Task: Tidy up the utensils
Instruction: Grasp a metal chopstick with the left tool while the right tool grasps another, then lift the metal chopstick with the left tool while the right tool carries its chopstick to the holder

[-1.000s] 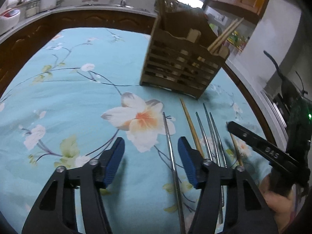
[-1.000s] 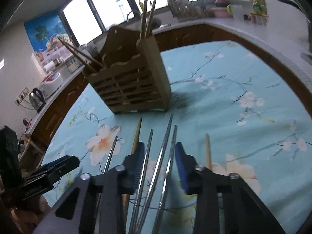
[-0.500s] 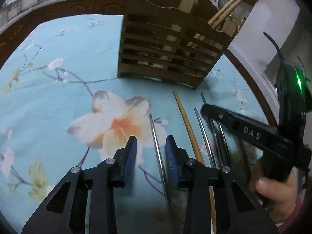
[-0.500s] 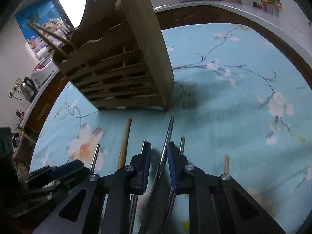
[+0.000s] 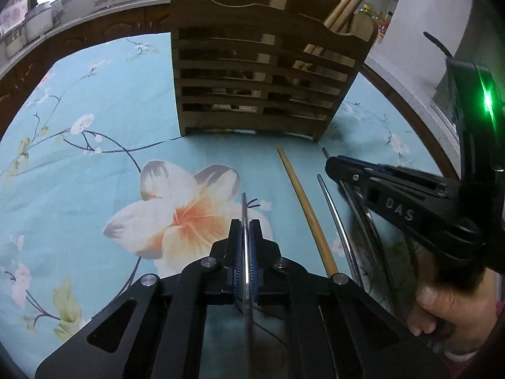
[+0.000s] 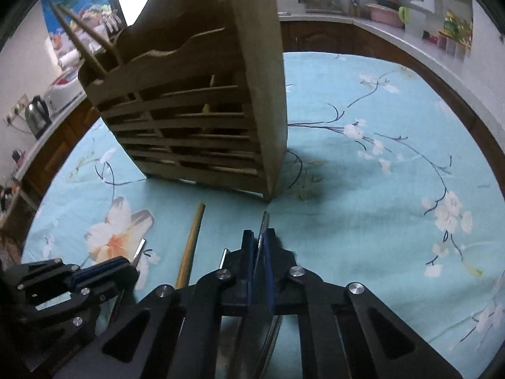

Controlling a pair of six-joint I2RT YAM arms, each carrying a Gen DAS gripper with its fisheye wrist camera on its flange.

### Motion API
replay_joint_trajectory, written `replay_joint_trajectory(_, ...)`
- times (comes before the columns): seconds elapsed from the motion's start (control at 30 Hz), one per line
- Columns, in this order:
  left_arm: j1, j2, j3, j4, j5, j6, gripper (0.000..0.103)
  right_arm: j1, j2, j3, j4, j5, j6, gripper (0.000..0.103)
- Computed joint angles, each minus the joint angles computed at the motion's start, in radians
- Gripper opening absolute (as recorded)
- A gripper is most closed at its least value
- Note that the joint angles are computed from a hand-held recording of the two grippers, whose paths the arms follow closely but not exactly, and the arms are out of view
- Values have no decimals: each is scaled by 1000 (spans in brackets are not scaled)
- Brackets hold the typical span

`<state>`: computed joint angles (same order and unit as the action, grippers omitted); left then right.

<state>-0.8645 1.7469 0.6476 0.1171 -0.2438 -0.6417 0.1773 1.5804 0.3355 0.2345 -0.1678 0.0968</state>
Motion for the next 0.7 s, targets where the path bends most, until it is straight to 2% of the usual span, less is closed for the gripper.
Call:
replay_joint_trajectory(0.07, 2, -32, -29, 11, 6, -9, 4, -30, -18, -6, -10, -42, 4, 5)
replay_joint_trajectory(0.27, -2, -242, -144, 7, 10, -39, 4, -86, -246, -50, -143, -131, 19, 5)
replay_joint_trajectory(0.5, -47, -541, -202, -117, -37, -71, 4, -211, -647, -55, -463, -282, -33, 5)
replay_joint_trajectory(0.7, -114, -738, -205, -242, -119, -87, 4, -234, -917, 0, -694, -311, -23, 5)
